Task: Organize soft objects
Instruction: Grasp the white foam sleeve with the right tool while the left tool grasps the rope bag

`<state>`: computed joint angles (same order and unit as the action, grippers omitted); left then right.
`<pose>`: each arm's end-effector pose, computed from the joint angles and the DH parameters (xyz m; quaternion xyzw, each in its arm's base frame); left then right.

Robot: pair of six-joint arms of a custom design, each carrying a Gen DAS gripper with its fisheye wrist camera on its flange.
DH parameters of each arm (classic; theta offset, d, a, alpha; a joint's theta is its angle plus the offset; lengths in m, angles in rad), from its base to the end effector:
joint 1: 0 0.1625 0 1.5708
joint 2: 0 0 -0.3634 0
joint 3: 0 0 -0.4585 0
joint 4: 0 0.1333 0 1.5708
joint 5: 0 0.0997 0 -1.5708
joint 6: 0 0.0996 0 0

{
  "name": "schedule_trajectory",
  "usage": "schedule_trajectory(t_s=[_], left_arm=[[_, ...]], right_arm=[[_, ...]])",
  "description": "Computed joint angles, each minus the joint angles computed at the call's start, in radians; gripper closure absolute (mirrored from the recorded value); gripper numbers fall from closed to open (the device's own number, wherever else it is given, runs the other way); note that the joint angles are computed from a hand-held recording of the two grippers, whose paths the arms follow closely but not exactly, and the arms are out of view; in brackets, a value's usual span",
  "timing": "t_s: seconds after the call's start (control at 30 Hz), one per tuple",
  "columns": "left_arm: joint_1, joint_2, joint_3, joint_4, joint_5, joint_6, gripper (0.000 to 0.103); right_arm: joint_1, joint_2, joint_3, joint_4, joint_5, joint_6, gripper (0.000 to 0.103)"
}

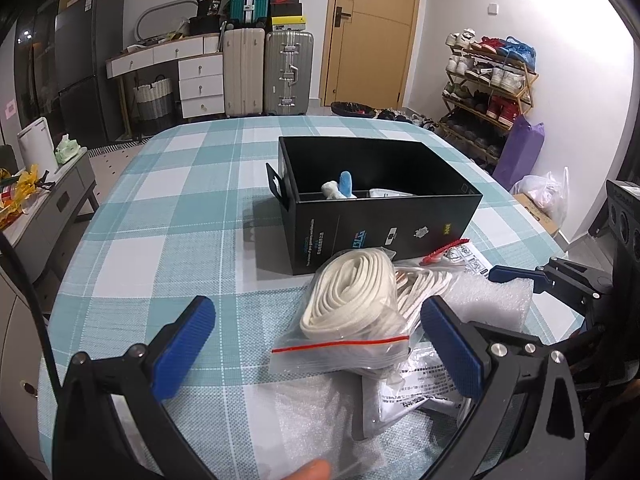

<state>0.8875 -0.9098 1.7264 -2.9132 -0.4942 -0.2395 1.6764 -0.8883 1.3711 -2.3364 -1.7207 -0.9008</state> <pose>-0.2371 -0.6412 0.1244 0.0525 0.8381 -0.4202 0.3440 0.1977 -0.7418 0.1649 0.4668 -0.8700 0.1009 0.1228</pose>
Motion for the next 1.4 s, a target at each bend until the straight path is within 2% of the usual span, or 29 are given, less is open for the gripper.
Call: schedule_trajectory(t_s=[0.07, 0.4, 0.7, 0.8, 1.1, 1.4], left_arm=[[0.002, -0.004, 0.0, 0.012, -0.005, -0.011, 0.0], [0.009, -0.008, -0.002, 0.034, -0.017, -0.031, 0.0], [0.01, -0.013, 0.0, 0.042, -0.021, -0.032, 0.0], [0.009, -0.012, -0.001, 0.042, -0.02, -0.032, 0.0], [0.013, -0.014, 0.0, 0.041, -0.028, -0.036, 0.0], [0.042, -0.012, -0.024, 0.068, -0.095, -0.064, 0.0]], right_arm=[[0.0, 0.0, 0.002, -0.002, 0.0, 0.003, 0.031], [-0.001, 0.01, -0.018, 0.025, 0.0, 0.008, 0.053], [-0.006, -0.01, -0.01, 0.009, 0.026, -0.017, 0.055], [-0.012, -0.02, -0.009, 0.005, 0.053, -0.018, 0.066], [-0.018, -0.052, -0.006, -0.01, 0.114, -0.02, 0.066], [-0.023, -0.081, 0.012, -0.056, 0.179, -0.016, 0.066]])
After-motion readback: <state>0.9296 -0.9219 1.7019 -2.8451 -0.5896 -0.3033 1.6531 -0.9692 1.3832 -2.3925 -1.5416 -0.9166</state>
